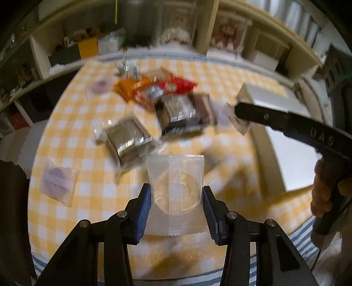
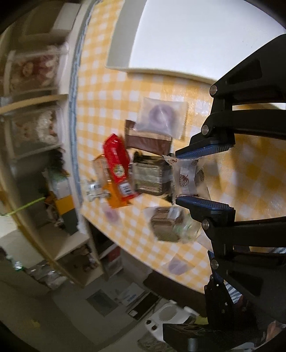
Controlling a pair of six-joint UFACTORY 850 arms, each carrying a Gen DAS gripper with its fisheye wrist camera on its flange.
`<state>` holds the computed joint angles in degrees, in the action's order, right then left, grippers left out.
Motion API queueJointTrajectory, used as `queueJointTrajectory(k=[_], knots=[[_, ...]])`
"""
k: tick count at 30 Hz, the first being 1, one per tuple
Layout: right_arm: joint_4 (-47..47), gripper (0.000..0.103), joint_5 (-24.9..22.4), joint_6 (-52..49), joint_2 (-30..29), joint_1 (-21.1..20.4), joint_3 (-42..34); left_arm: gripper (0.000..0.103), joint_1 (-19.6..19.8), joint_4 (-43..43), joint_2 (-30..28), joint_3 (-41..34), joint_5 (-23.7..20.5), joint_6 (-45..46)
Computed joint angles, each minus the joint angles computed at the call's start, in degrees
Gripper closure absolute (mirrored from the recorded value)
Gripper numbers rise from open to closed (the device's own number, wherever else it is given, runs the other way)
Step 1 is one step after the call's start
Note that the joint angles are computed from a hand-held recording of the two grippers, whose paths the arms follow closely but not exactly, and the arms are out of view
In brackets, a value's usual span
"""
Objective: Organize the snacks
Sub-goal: 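Grasp the round-cookie packet with the left tool while the right tool grasps the small wrapped snack, then carry both packets over the white tray and open both tools to drop them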
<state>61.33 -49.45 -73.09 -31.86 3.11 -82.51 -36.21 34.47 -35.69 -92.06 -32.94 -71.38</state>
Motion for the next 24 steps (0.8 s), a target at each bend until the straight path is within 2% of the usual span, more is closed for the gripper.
queueJointTrajectory(k=[7,11,18,24], knots=[[4.79,0.067,-0.98,-2.25,4.13,-2.78,2.01,0.058,-2.12,14.35,5.24,3.01,0.84,-14.42],[6.96,0.067,-1.7,-3.55,6.74,-4.7,3.29,0.058,-3.63,18.4,6.64,2.76,-0.36,-17.72],[8.93,0.067,-3.1,-4.98,9.41,-9.54,2.89,0.058,-6.87,22.69,6.75,-0.6,-1.03,-19.1],[8.53,0.067,-2.89,-4.12,9.2,-15.25,0.7,0.058,-8.97,21.82,2.41,-7.56,-0.21,-16.11]])
